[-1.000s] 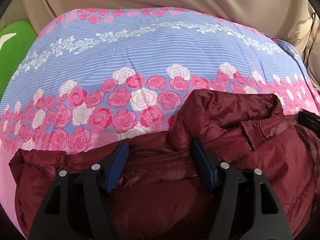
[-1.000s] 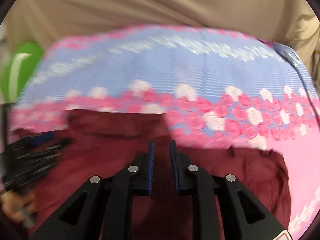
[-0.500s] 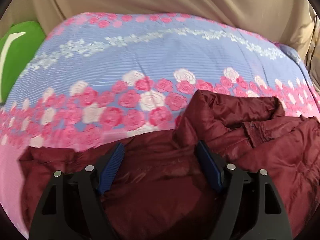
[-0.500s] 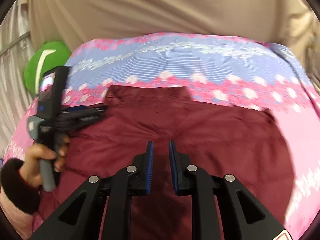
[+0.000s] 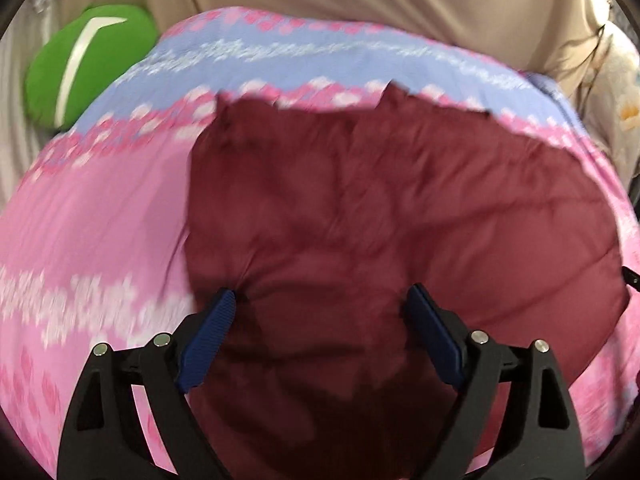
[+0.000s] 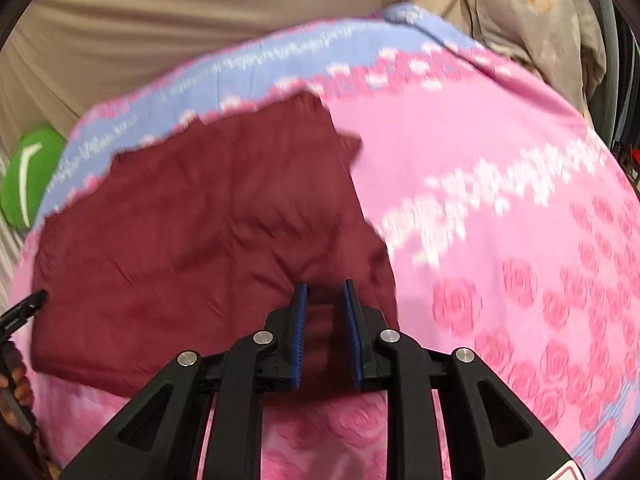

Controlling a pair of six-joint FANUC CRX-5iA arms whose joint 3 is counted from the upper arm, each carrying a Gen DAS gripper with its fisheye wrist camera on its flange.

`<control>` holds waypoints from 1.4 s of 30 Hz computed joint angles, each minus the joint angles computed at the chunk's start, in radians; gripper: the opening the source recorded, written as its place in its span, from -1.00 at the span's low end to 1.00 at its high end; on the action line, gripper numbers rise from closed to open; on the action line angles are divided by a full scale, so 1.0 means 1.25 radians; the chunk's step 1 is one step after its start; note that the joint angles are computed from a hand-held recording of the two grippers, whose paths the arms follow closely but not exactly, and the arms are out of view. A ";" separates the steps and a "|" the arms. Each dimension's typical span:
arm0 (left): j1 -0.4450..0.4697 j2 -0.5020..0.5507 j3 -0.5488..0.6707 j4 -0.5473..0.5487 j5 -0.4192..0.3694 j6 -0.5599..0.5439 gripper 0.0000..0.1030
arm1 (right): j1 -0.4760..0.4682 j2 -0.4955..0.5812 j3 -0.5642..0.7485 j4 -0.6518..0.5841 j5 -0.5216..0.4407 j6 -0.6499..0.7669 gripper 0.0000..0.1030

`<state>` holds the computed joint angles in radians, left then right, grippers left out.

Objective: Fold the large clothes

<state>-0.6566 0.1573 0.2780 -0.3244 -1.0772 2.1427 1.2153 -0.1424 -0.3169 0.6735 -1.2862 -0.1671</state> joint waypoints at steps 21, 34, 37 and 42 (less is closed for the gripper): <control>-0.019 -0.023 -0.057 -0.052 0.037 0.100 0.79 | -0.033 0.150 0.229 0.098 0.146 0.198 -0.52; 0.052 -0.124 -0.134 0.042 0.128 0.076 0.79 | -0.129 0.475 0.578 -0.112 0.110 0.476 -0.55; 0.110 -0.118 -0.156 0.148 0.153 0.015 0.85 | -0.128 0.480 0.577 -0.105 0.114 0.473 -0.55; 0.176 -0.075 -0.207 0.357 0.190 -0.088 0.87 | -0.122 0.476 0.554 -0.075 0.127 0.455 -0.55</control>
<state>-0.4372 0.0635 0.0192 0.1218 -0.8395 2.0326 1.0623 0.4522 0.3759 0.5794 -1.1280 0.4014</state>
